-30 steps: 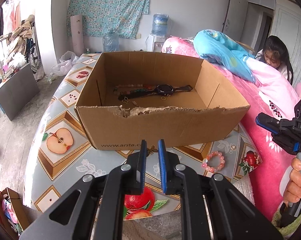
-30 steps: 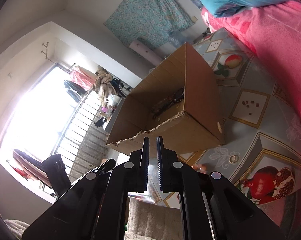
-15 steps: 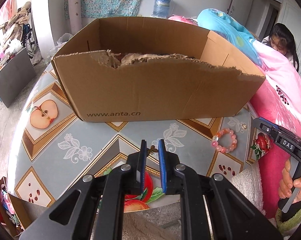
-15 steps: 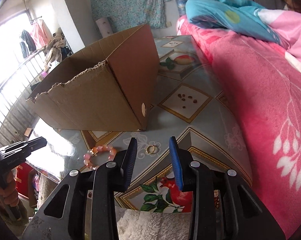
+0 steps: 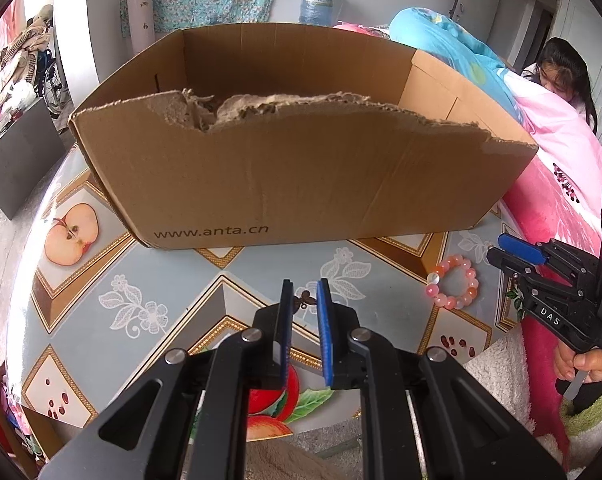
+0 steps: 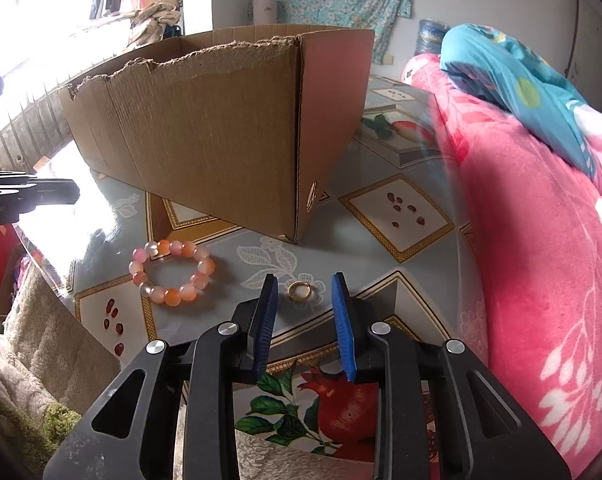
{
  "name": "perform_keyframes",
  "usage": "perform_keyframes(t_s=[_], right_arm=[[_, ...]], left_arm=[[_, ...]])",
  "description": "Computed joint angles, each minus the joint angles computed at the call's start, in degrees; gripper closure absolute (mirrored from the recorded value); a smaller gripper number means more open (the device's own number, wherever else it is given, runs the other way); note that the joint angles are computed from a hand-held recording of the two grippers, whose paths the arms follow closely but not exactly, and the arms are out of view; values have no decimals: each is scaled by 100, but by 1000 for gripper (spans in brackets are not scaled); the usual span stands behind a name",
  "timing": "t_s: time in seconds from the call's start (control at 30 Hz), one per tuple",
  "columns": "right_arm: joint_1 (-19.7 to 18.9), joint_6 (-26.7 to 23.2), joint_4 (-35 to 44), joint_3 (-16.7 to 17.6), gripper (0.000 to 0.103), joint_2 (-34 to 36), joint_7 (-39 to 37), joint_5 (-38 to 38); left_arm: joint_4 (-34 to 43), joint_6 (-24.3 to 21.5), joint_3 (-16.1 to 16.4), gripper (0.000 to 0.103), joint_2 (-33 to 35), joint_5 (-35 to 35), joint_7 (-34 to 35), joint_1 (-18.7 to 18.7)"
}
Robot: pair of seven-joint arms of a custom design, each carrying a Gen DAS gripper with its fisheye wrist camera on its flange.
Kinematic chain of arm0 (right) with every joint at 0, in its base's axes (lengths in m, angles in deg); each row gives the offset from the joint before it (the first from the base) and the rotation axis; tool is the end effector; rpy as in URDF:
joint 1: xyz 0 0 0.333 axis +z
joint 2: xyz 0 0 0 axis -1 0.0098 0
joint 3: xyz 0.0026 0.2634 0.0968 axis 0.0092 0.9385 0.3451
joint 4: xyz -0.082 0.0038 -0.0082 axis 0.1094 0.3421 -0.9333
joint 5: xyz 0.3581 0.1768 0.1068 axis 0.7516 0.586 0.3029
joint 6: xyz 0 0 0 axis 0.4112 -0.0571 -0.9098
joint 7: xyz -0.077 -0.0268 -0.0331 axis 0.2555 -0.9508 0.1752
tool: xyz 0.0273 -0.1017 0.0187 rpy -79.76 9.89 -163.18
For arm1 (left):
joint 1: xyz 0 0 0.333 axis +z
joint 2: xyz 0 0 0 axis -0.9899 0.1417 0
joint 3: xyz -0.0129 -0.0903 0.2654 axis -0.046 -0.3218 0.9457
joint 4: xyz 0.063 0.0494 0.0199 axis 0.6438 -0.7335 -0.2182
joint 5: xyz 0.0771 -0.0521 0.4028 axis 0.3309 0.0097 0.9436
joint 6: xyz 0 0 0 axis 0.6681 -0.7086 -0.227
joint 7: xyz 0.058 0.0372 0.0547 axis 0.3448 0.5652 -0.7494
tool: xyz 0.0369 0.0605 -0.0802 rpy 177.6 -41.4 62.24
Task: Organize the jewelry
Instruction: 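Grasp the small gold ring on the table with the right gripper, then carry the gold ring into the box and open the right gripper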
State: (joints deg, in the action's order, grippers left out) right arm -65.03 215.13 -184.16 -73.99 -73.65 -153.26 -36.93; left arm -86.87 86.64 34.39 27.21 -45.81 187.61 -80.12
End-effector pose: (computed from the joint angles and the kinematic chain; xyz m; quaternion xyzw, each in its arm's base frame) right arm 0.4309 0.3013 0.3197 -0.5405 0.7501 -0.3053 0.2278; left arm 0.6147 -0.0635 0.3626 -0.3250 0.8924 -0.3033 0.0768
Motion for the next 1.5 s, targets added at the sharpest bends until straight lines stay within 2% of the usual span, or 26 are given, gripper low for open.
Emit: perform_keyframes(t_s=[0.23, 0.3, 0.43, 0.57, 0.7, 0.83, 0.97, 1.03, 1.13, 1.2, 1.23, 1.33, 1.4, 1.5], right_arm=[[-179, 726, -143, -122, 94, -72, -385, -172], [-204, 764, -133, -111, 95, -60, -387, -204], [-293, 1019, -200, -133, 95, -100, 106, -451], [-324, 1028, -218, -117, 95, -139, 280, -483], [-282, 819, -291, -11, 95, -404, 415, -481], [-279, 596, -362, 151, 95, -887, 619, -684], [-491, 775, -294, 288, 95, -1372, 1345, -1530], [-601, 883, -53, 287, 95, -1349, 1429, -1843], [-731, 1292, 533, 137, 95, -928, 1326, -2037], [-756, 1578, 977, -31, 95, -484, 764, -1568], [-739, 1676, 1187, -112, 95, -242, 288, -1105], [-635, 1485, 1728, -274, 95, 399, -1352, 651], [-606, 1425, 1976, -356, 95, 702, -2080, 1514], [-557, 1432, 2183, -463, 95, 948, -2578, 1984]], left_arm=[[28, 26, -14, 92, 36, 0, -14, -20], [45, 22, -14, 92, 45, -10, -15, -16], [59, 11, -16, 92, 47, -28, -10, -9], [39, -8, -16, 92, 1, -97, 90, 9], [11, -106, 3, 92, -116, -298, 255, 57], [14, -574, 80, 92, -438, -928, 717, 184], [224, -1190, 203, 92, -679, -1446, 1038, 221], [461, -1473, 227, 92, -636, -1550, 1081, 202], [928, -1400, 126, 92, -325, -1223, 683, 55], [1379, -1349, 40, 92, 66, -802, 156, -63], [1630, -1352, -1, 92, 291, -554, -111, -121], [2295, -1320, -103, 92, 903, 89, -719, -268], [2869, -1572, -129, 92, 1385, 598, -1235, -359], [3359, -1630, -176, 92, 1843, 1130, -1753, -476]])
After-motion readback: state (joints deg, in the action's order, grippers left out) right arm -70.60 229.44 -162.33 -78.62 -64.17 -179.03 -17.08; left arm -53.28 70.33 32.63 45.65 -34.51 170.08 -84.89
